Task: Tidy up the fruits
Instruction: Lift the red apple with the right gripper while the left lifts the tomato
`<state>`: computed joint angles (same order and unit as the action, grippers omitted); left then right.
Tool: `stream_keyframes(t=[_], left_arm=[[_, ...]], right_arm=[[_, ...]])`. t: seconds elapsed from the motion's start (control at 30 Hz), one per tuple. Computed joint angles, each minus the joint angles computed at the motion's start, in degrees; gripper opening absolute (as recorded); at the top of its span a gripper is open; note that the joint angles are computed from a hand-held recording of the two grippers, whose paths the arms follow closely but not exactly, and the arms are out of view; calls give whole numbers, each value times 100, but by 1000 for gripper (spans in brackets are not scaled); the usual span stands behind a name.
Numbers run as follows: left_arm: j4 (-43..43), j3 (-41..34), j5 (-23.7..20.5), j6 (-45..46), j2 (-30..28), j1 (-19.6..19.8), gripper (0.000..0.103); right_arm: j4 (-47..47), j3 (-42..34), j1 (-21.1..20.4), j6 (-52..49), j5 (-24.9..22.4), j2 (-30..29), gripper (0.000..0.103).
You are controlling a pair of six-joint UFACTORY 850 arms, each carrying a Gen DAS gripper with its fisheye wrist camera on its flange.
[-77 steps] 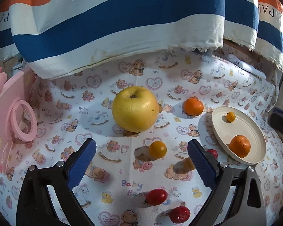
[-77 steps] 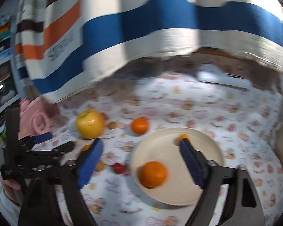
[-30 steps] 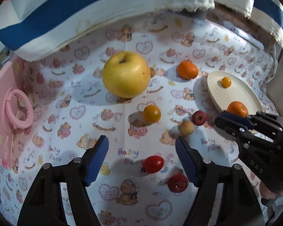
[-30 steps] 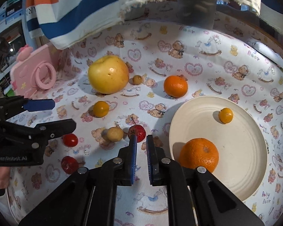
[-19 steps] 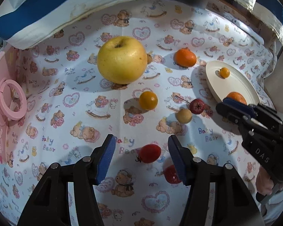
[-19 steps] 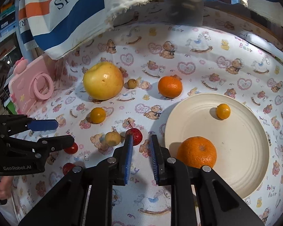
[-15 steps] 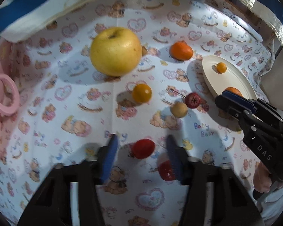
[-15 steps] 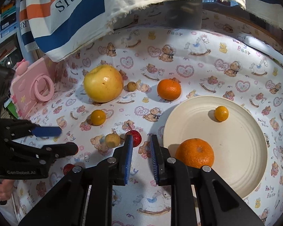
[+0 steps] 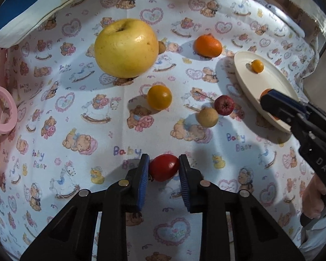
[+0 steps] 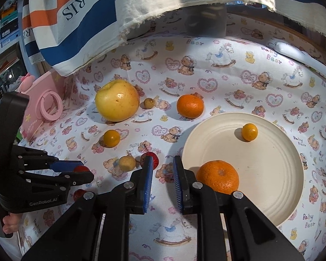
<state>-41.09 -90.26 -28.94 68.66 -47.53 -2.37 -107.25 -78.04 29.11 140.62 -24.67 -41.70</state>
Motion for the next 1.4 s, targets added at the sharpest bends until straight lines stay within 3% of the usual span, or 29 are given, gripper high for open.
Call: stream_keyframes(t=[0.07,0.17,0.27,0.4,0.6,0.8,0.93,1.4], left_arm=[[-303,120,221,289,82,0,26],[-1134,157,146,987,136,83,26],[-2512,349,453,2219,249,130,26],[-3895,321,219,3211,192,258,26],[-5193,261,302,4285,51,288,26],[-4995,97,357,4089,-88,283,26],[-5067,170,288,4172,-38,297,26],[-5029,189,185,4028,10,330,26]], right_arm=[[-9,9,-13,32,13,2,19],[-92,16,-23,134,63,10,19],[-45,-62,-19,31,158,-26,19],[234,-256,18,-372,258,-132,19],[1396,-662,-55,-1522,560,-327,19],[3105,-1059,-235,-2928,950,-523,26],[3883,-1265,-240,-3696,811,-666,31],[4698,-1736,-247,-4566,620,-1034,31]])
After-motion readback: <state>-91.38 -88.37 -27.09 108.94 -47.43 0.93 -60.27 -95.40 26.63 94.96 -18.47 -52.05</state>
